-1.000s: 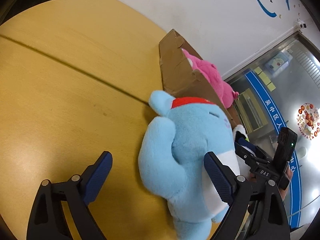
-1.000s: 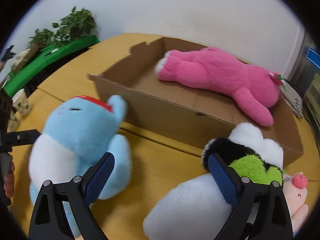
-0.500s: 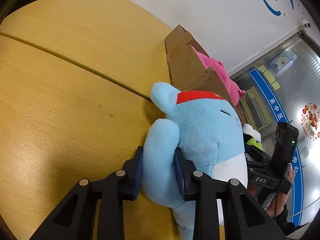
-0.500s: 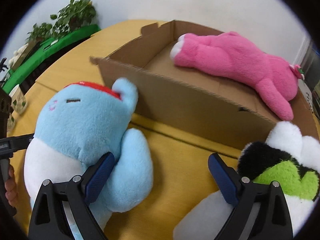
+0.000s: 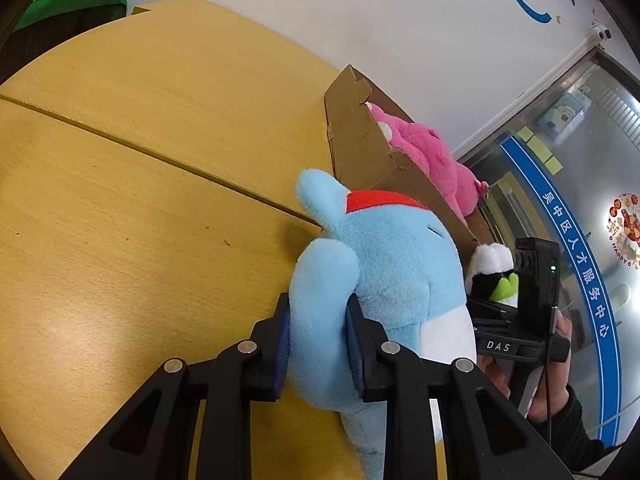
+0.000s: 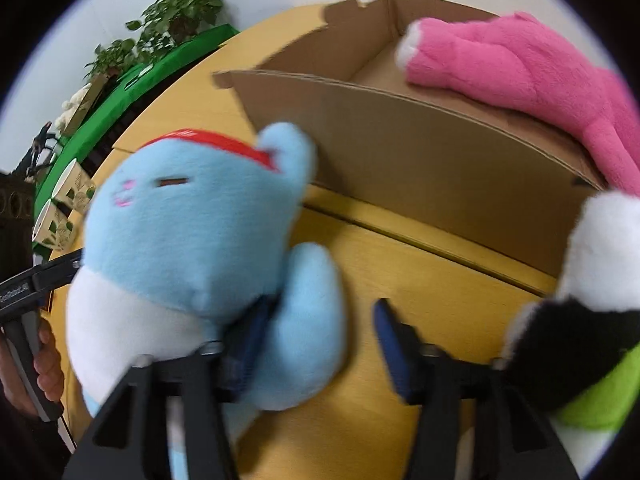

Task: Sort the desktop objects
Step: 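Lift the blue cat with both grippers and lower it into the box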

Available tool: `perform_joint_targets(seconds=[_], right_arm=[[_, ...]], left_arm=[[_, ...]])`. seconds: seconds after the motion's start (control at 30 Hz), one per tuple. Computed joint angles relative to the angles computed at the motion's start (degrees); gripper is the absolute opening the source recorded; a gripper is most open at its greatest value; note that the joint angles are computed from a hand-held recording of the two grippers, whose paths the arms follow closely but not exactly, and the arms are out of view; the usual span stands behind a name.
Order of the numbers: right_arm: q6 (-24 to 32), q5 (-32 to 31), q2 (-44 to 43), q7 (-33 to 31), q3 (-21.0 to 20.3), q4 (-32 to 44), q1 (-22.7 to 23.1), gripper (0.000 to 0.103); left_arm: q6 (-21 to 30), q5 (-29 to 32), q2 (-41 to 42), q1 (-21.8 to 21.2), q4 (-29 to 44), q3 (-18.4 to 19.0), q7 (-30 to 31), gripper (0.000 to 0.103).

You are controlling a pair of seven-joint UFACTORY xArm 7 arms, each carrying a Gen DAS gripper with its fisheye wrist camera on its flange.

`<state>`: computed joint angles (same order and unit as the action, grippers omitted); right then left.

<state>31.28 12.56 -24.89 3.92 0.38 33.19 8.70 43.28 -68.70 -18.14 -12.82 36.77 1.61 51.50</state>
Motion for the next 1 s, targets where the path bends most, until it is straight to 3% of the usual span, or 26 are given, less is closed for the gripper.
perform_joint_targets(seconds=[0.07,0.1,0.13,0.23,0.37,0.53,0.6,0.73,0.87,1.0], right_arm=[[0.19,1.11,-0.21,-1.20,-0.81,-0.14,0.62,0.063],[0.54,1.93,-0.07,-2.18,-1.23,0.15,1.30,0.050],[0.71,4.36,0.14,-4.75,-2.55,0.48,3.06,0.026],[-0.50,3.02,-0.13,-4.24,-0.25,0.30,2.39,0.022],[-2.19,6.18,-2.80,-6.12,-1.86,-1.39,3.86,0.019],[-5.69,7.01,-12.84,-7.34,-3.02,-4.08,4.37,0.018],[-6.79,6.24,-16.37,-7.53,-3.57,-3.34,4.09,0.018],[-7.50,4.12,-14.62,-10.40,-7.32,4.70,3.01,0.018],[-7.49,2.64,-3.29,-12.66,-10.88,16.73,-0.96,0.018],[-3.27,6.66,8.78,-16.53,-14.34,24.91,-3.34,0.018]], left_arm=[[-0.15,-0.34,0.52,-0.01,0.12,0.00,0.17,0.025],[-0.19,-0.58,0.73,-0.02,0.16,-0.02,0.28,0.025],[-0.21,-0.80,0.71,-0.06,0.14,-0.12,0.40,0.025],[-1.31,-0.38,-0.19,-0.26,-0.02,-0.79,-0.60,0.025],[-1.57,-1.20,-4.25,-0.83,-1.44,-0.26,-0.21,0.024],[-0.93,-3.63,-11.70,-3.12,0.08,1.21,1.18,0.024],[-2.15,-3.91,-11.58,-4.64,5.16,0.62,1.76,0.024],[-3.06,-0.08,-1.91,-7.57,23.07,-2.06,0.33,0.024],[-4.43,12.91,13.52,-8.44,42.05,-7.64,-10.00,0.024],[-3.55,25.75,30.25,-8.13,55.58,-10.53,-18.99,0.024]])
